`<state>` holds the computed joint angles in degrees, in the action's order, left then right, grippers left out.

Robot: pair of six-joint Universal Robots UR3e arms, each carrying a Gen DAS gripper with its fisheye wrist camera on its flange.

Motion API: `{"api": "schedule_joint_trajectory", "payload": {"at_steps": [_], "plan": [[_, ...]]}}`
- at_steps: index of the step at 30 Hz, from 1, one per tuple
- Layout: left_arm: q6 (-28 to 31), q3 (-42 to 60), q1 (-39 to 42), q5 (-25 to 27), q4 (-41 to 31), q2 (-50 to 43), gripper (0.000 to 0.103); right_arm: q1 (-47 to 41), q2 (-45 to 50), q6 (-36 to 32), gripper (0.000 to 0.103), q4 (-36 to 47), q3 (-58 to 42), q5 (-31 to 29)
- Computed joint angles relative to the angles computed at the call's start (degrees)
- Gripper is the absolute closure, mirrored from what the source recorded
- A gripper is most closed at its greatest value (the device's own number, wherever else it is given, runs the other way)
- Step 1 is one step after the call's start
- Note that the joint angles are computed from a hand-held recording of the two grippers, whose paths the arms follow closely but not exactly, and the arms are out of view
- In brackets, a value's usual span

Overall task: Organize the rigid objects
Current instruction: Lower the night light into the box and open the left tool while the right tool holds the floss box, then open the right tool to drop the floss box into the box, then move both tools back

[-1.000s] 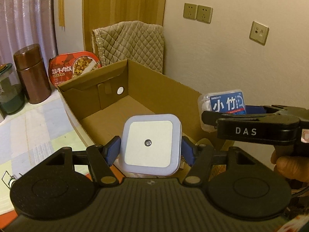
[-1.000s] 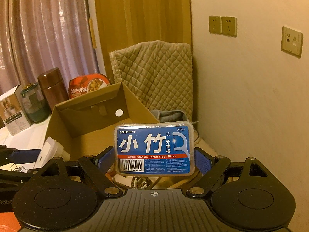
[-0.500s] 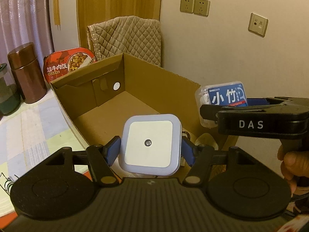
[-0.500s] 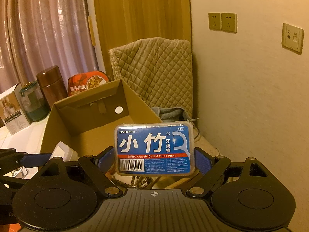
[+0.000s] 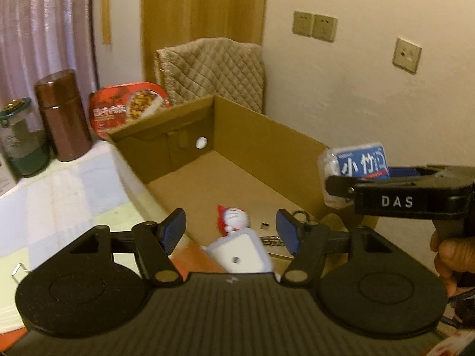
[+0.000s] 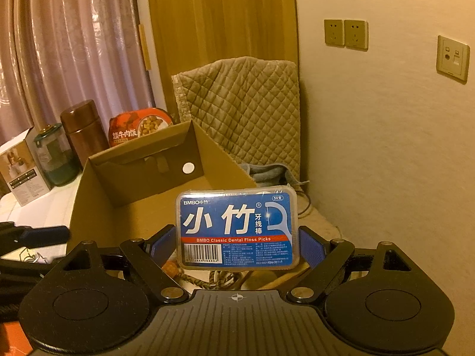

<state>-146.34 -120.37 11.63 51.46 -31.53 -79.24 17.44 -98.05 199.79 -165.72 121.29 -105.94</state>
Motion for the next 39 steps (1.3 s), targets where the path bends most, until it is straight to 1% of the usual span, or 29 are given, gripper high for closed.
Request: {"api": "schedule_joint_trajectory", "payload": {"at_steps": [7,10,14,17,19,23,26,33,36,39], "plan": [[0.7,-1.3,8.0,-3.3,-4.9,5.0,0.041,1.2,1.5,-1.0,0.020,-0.4,-1.1,2.9],[1.6,-2.0,11.3,-4.5,-6.9,6.7,0.041,2.1,2.7,-1.3,0.020,-1.2,-1.9,3.3],[4.8,-2.7,15.7,-6.3,-11.2,9.1,0.041,3.0,4.5,-1.5,0.020,-2.3,-2.8,4.1],[7.9,-3.6,19.1,-7.8,-14.4,11.2,0.041,3.9,5.8,-1.5,0.020,-3.7,-3.0,3.6],[8.9,-3.7,20.7,-8.4,-15.8,11.8,0.041,4.5,6.9,-1.7,0.019,-4.6,-3.5,3.8],[11.0,-3.4,24.9,-9.6,-18.5,12.8,0.041,6.6,8.8,-1.0,0.019,-7.2,-4.5,1.0],[13.2,-2.7,28.7,-11.0,-21.9,13.8,0.041,8.5,10.0,-0.1,0.019,-9.1,-5.6,-1.4],[19.8,-0.6,39.8,-13.4,-30.7,15.9,0.041,14.2,14.8,-1.0,0.019,-10.7,-11.7,-2.8],[22.0,0.1,44.8,-13.5,-32.3,15.6,0.041,17.1,17.9,-1.3,0.019,-11.9,-15.5,-2.6],[24.2,-0.1,49.2,-13.3,-32.3,15.1,0.041,19.8,21.6,-1.6,0.019,-11.9,-20.1,-1.1]]}}
